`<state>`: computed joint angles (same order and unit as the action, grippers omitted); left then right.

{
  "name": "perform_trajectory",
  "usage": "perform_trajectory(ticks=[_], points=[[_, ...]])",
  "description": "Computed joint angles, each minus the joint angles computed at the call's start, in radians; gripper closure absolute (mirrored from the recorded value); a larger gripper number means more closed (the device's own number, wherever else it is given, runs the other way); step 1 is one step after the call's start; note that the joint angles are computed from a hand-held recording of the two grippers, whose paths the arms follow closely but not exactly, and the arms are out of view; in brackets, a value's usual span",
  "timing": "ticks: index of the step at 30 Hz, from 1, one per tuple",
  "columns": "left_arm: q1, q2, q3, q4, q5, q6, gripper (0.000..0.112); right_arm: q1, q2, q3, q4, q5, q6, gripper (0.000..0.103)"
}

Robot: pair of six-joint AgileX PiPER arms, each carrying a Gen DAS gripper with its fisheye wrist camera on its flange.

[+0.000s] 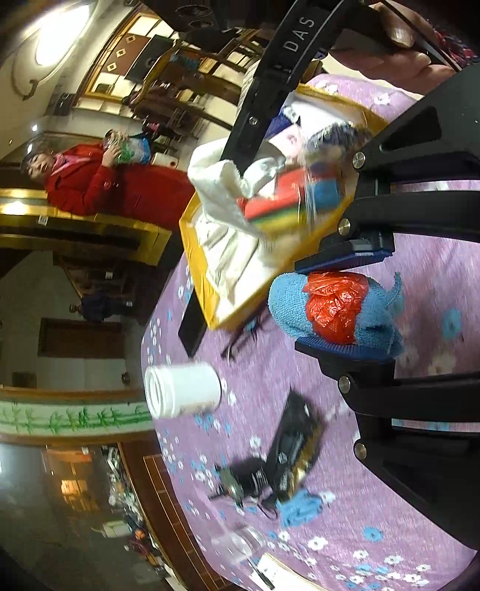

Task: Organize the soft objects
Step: 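Carry the blue sock with left gripper while right gripper carries the white cloth over the tray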

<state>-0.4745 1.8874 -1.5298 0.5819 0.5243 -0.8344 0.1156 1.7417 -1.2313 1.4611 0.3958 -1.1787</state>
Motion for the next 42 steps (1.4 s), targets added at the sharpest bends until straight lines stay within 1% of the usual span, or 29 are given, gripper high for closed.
perform_trajectory(ticks=[7,14,18,24,31,35,39,42], points=[[-0.072,0.095,-0.16,-0.043,0.073,0.076,0.08,-0.104,-0.026,0.043,0.055,0.05,-0.041,0.093],[-0.103,0.197,-0.329,-0.126,0.132,0.168,0.08,-0.183,-0.035,0.065,0.066,0.074,-0.043,0.093],[-0.108,0.244,-0.403,-0.162,0.152,0.197,0.08,-0.232,-0.045,0.084,0.073,0.091,-0.045,0.093],[-0.104,0.295,-0.472,-0.197,0.172,0.21,0.08,-0.307,-0.058,0.126,0.086,0.109,-0.067,0.093],[-0.101,0.353,-0.558,-0.225,0.202,0.224,0.08,-0.346,-0.035,0.126,0.014,0.123,-0.011,0.093],[-0.097,0.375,-0.591,-0.237,0.214,0.231,0.08,-0.328,-0.027,0.134,-0.034,0.119,0.014,0.093],[-0.087,0.386,-0.602,-0.25,0.211,0.238,0.08,-0.305,-0.021,0.134,-0.117,0.106,0.076,0.093],[-0.079,0.407,-0.637,-0.268,0.222,0.251,0.08,-0.287,-0.014,0.13,-0.179,0.087,0.117,0.093]])
